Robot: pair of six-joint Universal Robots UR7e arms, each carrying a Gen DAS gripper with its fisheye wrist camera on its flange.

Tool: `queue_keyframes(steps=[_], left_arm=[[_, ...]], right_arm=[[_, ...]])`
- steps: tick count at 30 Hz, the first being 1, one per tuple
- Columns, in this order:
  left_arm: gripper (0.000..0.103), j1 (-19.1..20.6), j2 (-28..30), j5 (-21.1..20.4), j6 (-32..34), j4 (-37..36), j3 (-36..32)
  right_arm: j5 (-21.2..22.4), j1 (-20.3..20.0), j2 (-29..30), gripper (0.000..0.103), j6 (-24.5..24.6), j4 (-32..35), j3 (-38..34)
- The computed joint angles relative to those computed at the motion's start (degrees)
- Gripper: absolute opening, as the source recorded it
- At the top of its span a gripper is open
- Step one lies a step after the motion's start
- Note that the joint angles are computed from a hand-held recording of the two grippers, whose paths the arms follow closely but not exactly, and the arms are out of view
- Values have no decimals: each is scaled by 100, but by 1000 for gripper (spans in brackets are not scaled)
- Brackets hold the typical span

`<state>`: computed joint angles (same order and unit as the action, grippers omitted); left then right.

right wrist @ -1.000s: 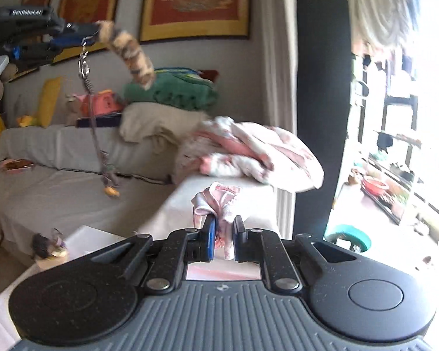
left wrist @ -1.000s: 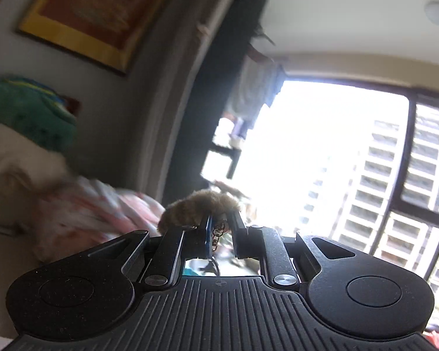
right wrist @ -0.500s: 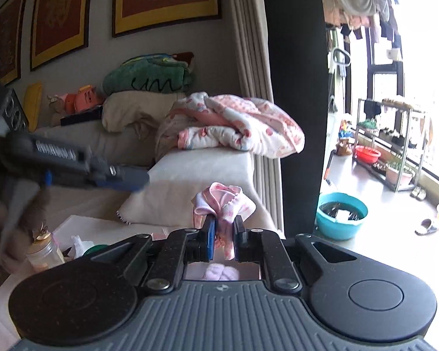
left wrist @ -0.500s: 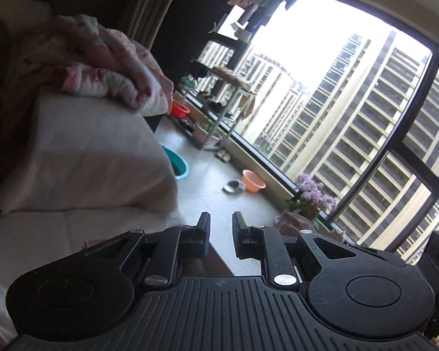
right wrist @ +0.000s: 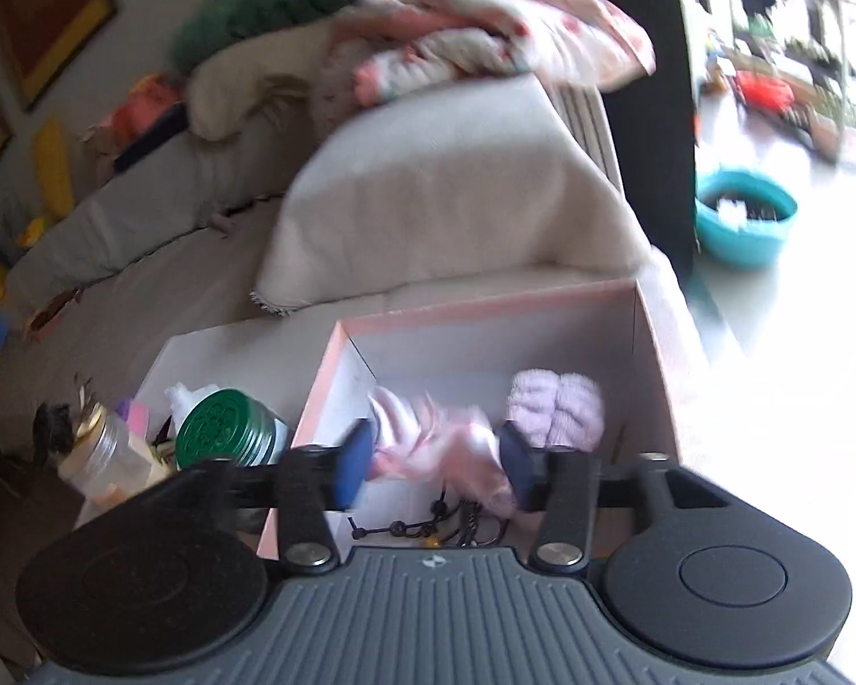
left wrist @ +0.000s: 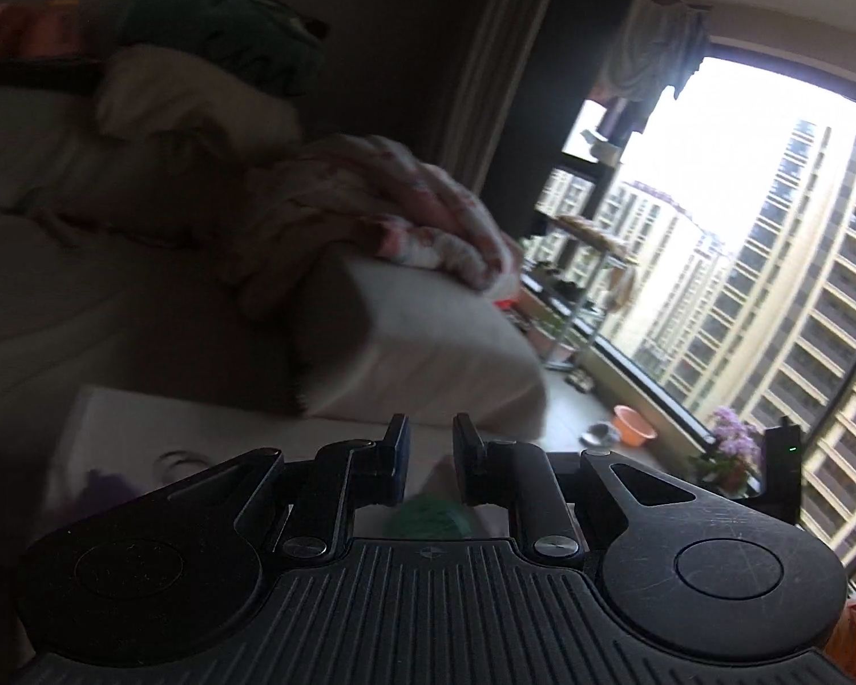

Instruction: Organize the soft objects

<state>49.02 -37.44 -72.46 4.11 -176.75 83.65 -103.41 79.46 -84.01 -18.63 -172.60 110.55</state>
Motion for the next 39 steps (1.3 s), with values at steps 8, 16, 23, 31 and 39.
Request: queue_keyframes(steps=[8, 16, 23, 31, 39], left_arm=[[18, 403, -981, 575, -516, -626, 1314], [18, 597, -898, 1061, -578, -446, 1230], [18, 761, -760, 699, -596, -308, 1127], [18, 866, -792, 601, -695, -406, 1239], [18, 958, -919, 346, -648, -334, 1408]], right_arm=[[-1021, 632, -139, 65, -589, -621, 208], [-1259, 1383, 59, 71, -594, -638, 52], [-734, 1914, 782, 86, -1491, -1947, 28], [-169, 2180, 1612, 85, -2414, -1493, -263], [-588, 2325, 2633, 58, -3127, -1570, -842]])
